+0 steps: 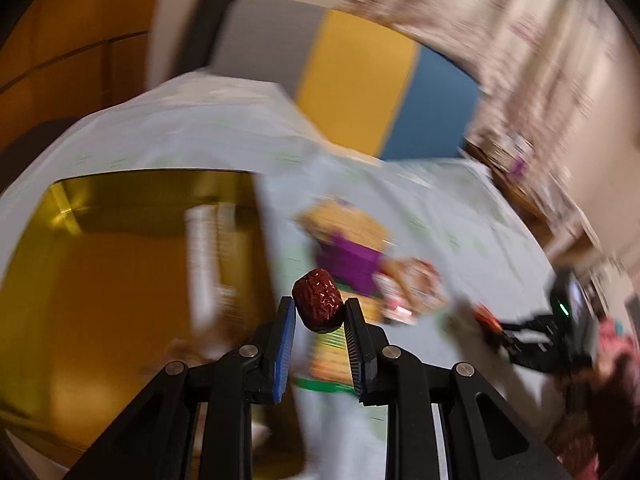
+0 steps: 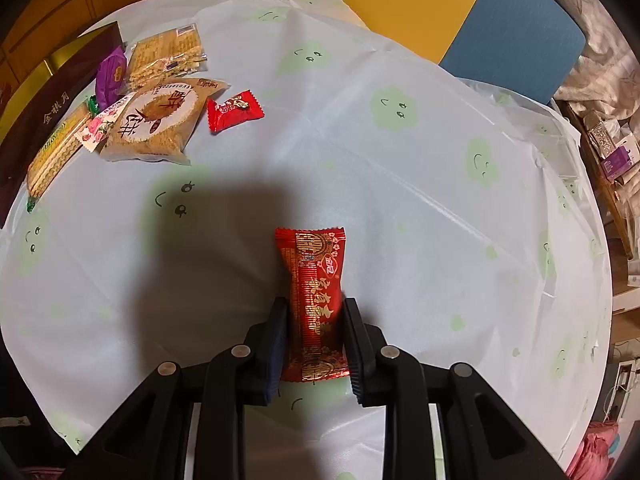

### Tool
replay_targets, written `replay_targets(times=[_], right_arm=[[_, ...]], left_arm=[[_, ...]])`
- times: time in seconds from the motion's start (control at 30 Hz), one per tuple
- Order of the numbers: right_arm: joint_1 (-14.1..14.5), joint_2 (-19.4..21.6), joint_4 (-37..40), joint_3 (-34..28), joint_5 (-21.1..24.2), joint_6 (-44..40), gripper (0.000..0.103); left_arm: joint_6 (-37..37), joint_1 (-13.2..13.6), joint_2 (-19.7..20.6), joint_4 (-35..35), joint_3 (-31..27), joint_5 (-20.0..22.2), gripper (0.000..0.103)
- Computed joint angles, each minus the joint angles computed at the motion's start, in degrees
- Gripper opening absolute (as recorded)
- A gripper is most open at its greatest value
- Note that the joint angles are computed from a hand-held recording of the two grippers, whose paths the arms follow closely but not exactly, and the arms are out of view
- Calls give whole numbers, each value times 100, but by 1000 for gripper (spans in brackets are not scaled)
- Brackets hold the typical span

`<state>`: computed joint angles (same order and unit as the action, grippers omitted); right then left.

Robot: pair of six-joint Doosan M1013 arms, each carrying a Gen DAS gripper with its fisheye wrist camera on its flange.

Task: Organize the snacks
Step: 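Carry the date into the gold tin and open the left tool, then move the left tool toward the WEIDAN cracker pack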

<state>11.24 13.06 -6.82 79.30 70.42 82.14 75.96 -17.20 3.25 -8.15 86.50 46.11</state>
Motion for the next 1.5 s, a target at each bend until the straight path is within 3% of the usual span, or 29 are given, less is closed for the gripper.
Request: replay_targets(times=[0.3, 0.63, 0.77, 0.8, 0.87, 1.1, 1.5], right_arm=[[93, -37, -208, 68, -82, 73, 26], [84, -25, -206, 53, -75, 67, 26], [87, -27, -212, 54, -74, 80, 26], [88, -27, -215, 54, -73, 81, 26], [88, -26, -217, 52, -71, 86, 26], [100, -26, -259, 59, -81, 80, 26], [142, -40, -381, 87, -119, 87, 26]], left_arm=[[-734, 583, 574, 320, -478, 688, 25], [-1022, 681, 1012, 696, -842, 817, 25], [-1082, 627, 1082, 925, -921, 953, 29], [-1087, 630, 1080, 894, -921, 957, 33], [-1196, 615, 1042, 954, -888, 874, 50], [-1058, 315, 716, 1458, -622, 449, 50], [790, -376, 285, 633, -243, 48, 50]])
